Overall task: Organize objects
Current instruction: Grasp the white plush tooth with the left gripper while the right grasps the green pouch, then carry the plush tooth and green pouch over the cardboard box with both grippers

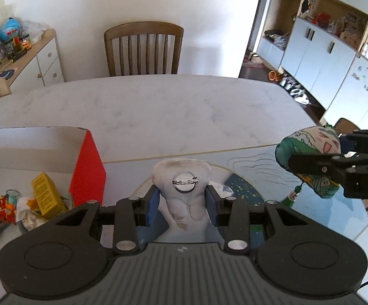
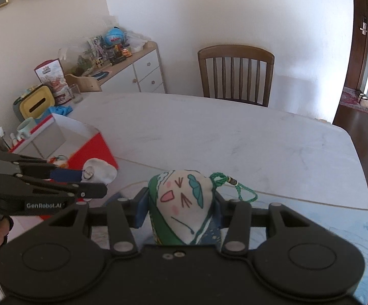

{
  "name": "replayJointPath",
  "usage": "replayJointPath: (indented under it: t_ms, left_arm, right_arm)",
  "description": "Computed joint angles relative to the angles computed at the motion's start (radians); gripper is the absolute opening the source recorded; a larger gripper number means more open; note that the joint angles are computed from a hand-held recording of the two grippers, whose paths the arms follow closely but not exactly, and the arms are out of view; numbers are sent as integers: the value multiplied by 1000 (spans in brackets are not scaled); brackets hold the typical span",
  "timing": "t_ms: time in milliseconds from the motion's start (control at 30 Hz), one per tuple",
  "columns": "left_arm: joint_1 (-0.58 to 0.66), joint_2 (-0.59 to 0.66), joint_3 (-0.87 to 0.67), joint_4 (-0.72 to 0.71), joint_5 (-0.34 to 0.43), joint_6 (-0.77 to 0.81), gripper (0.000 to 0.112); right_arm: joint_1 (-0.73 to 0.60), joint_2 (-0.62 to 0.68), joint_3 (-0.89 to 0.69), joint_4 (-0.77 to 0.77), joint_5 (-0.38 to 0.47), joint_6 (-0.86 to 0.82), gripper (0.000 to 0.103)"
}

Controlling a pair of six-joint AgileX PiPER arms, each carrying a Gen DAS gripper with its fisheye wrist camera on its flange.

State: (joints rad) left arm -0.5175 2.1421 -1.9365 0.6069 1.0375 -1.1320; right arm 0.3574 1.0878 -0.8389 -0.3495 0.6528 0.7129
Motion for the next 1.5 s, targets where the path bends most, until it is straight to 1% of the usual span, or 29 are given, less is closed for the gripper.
replayJointPath:
  t_ms: [167, 333, 400, 567, 833, 967, 1200, 1333, 1500]
  left_arm:
    - [-7, -132, 155, 25, -51, -48, 38]
    - [-1, -258, 290, 58, -65, -62, 38]
    - [9, -310, 344, 68, -69, -59, 38]
    - [56, -447, 478, 83, -61, -59, 38]
    - [166, -657, 670, 89, -46, -3, 38]
    - [225, -713, 729, 81, -52, 32, 38]
    - [362, -784, 826, 51, -108, 120, 38]
    - [451, -790, 850, 23, -159, 185, 38]
    - [527, -748, 856, -4, -219, 242, 38]
  right_arm:
    - [130, -1, -62, -106, 93, 148, 47]
    - [234, 61, -168, -172, 162, 231, 47]
    - [261, 94, -212, -190, 176, 245, 47]
    - [334, 209, -341, -235, 203, 275, 47]
    - [380, 459, -613, -232, 214, 205, 47]
    - [383, 578, -753, -210, 220, 158, 47]
    - [381, 769, -1002, -182, 251, 81, 48]
    - [377, 856, -1120, -166, 256, 55, 48]
    - [376, 976, -1252, -120, 285, 11, 48]
